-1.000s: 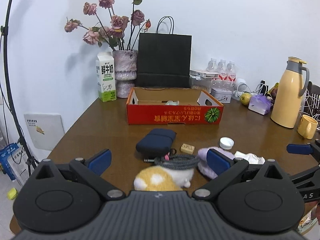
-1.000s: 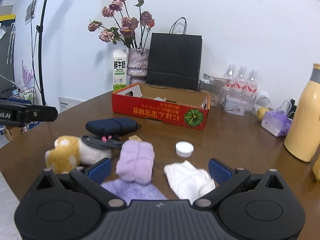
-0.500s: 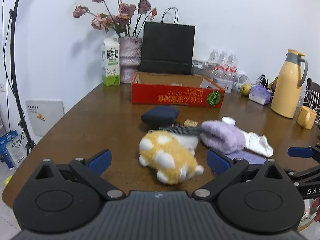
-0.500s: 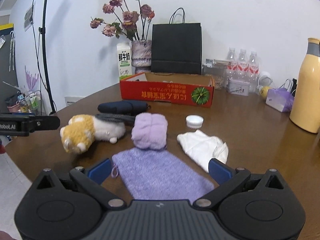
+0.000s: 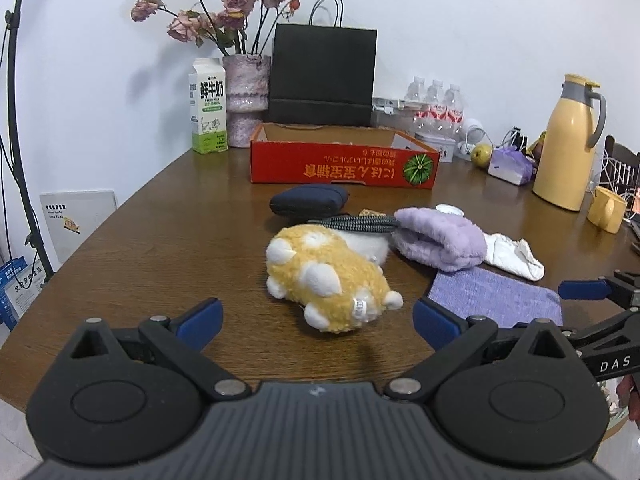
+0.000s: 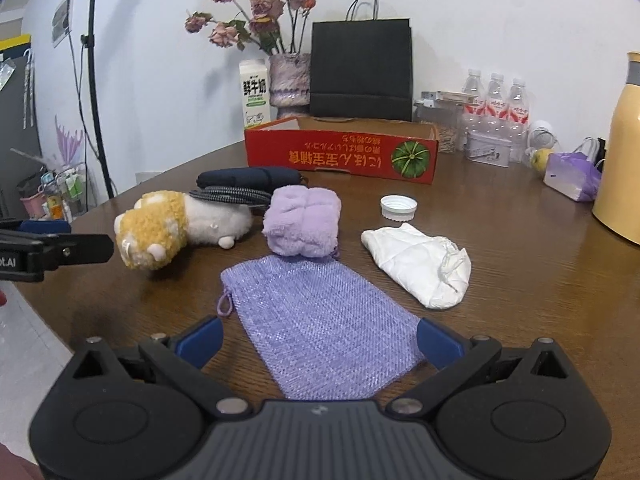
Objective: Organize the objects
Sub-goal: 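Withdraw both tools from the box back toward the remaining objects, then grasp the plush toy with the left tool while the right tool grasps the lavender pouch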
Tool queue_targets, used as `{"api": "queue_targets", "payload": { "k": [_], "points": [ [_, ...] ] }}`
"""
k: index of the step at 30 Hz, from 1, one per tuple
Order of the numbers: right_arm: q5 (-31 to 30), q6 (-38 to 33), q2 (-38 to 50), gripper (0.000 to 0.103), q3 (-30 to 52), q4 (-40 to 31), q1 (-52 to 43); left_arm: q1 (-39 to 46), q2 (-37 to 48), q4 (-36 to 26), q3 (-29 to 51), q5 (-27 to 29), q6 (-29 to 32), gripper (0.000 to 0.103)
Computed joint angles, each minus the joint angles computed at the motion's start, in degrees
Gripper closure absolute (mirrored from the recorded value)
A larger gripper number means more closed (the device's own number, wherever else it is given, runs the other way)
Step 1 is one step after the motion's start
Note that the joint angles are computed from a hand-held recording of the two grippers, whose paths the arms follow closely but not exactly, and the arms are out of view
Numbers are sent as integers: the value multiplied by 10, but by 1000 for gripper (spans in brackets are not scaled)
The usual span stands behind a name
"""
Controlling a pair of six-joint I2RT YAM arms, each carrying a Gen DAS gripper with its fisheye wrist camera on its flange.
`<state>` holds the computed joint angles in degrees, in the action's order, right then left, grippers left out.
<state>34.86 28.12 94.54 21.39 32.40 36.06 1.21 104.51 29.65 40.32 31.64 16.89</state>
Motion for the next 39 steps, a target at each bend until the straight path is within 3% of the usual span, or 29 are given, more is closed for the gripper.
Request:
{"api": "queue_targets", "payload": {
  "k": [7, 13, 17, 22, 26, 27, 31, 37, 39],
  "points": [
    [-91, -91, 30, 0, 33, 5, -70, -21, 13, -8, 11, -24, 1, 0],
    [-144, -111, 65, 0, 58, 14, -113, -37, 19, -10, 21, -37, -8, 0],
    [-126, -108, 82, 0, 41, 65, -102, -52, 27, -14, 33, -47, -12, 0],
    [-110, -92, 84, 0, 48, 55, -88, -85, 46, -5, 57, -104, -50, 0],
    [-92, -79, 83, 9, 45, 60, -72, -99, 67, 19, 70, -142, -80, 1],
    [-86, -76, 83, 13, 43, 63, -67, -97, 72, 21, 72, -144, -85, 3],
    [-70, -66, 79, 22, 36, 69, -52, -69, 83, -19, 93, -113, -77, 51],
    [-58, -63, 78, 34, 23, 88, -42, -19, 70, -20, 79, -84, -50, 52],
    [-57, -63, 79, 44, 17, 99, -39, -3, 64, -31, 80, -72, -34, 52]
  ]
}}
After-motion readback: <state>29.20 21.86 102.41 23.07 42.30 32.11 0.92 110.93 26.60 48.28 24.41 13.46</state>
